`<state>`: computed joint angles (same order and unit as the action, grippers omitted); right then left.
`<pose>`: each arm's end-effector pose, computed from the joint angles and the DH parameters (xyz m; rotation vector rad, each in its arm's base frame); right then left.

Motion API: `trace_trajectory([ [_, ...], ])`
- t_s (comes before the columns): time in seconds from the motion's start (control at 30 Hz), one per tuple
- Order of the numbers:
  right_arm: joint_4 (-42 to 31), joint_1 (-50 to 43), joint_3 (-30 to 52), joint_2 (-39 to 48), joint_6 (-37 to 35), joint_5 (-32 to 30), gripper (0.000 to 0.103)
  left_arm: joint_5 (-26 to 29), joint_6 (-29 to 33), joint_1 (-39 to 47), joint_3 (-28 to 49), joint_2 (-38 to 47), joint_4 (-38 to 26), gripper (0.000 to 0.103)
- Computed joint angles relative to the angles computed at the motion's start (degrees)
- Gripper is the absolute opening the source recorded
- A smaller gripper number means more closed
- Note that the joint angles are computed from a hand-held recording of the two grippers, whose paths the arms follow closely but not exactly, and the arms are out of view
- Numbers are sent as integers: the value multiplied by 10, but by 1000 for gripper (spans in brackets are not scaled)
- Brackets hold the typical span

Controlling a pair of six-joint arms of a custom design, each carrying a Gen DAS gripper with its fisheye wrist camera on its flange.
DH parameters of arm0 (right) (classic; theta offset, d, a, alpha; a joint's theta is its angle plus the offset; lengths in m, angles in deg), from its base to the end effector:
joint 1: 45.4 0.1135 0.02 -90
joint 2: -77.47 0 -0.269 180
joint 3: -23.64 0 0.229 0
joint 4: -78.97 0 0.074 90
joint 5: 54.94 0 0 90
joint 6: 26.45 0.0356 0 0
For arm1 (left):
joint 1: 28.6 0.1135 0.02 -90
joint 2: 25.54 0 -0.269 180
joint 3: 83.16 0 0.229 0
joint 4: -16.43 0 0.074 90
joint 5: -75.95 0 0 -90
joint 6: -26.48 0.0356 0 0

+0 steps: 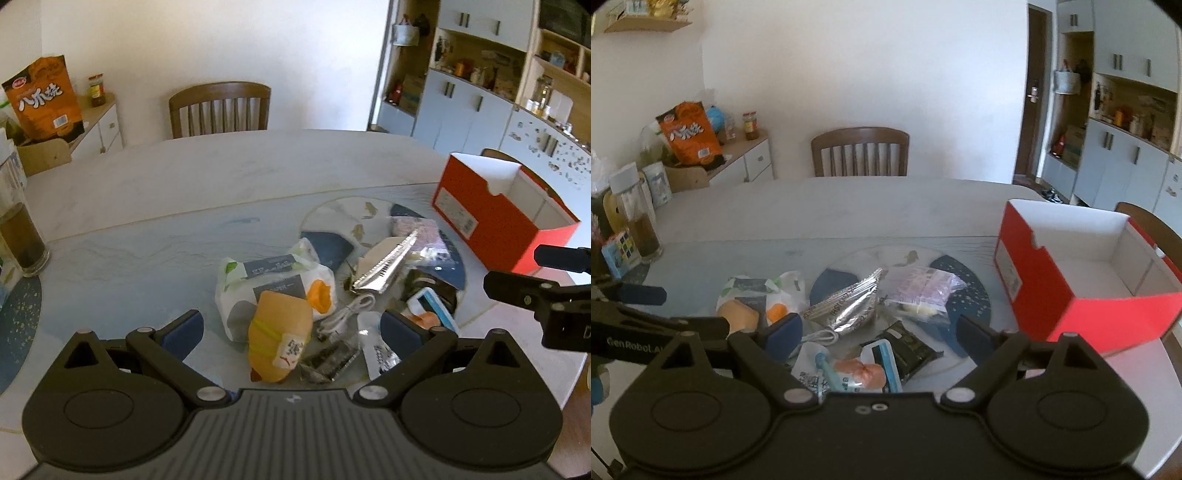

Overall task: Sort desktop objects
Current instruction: 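Move both tools toward the pile of items on the table, then grasp the yellow squishy toy with the left gripper while the right gripper grasps the silver foil bag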

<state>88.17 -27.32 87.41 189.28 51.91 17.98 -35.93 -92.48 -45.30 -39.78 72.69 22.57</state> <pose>0.3363 0.1208 0.1252 -0.7291 2.1209 0.3955 0.2538 -0.0623 0.1121 -0.4188 2.3058 0.0747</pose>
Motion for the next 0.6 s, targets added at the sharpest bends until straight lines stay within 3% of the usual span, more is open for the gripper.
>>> trace_trajectory([
  [0.33,-17,15,96,106,-41,-20,88,11,-9,37,46,81,12,102],
  [0.6,-20,36,151,170,-69,-16,84,36,-2,59,60,126,46,93],
])
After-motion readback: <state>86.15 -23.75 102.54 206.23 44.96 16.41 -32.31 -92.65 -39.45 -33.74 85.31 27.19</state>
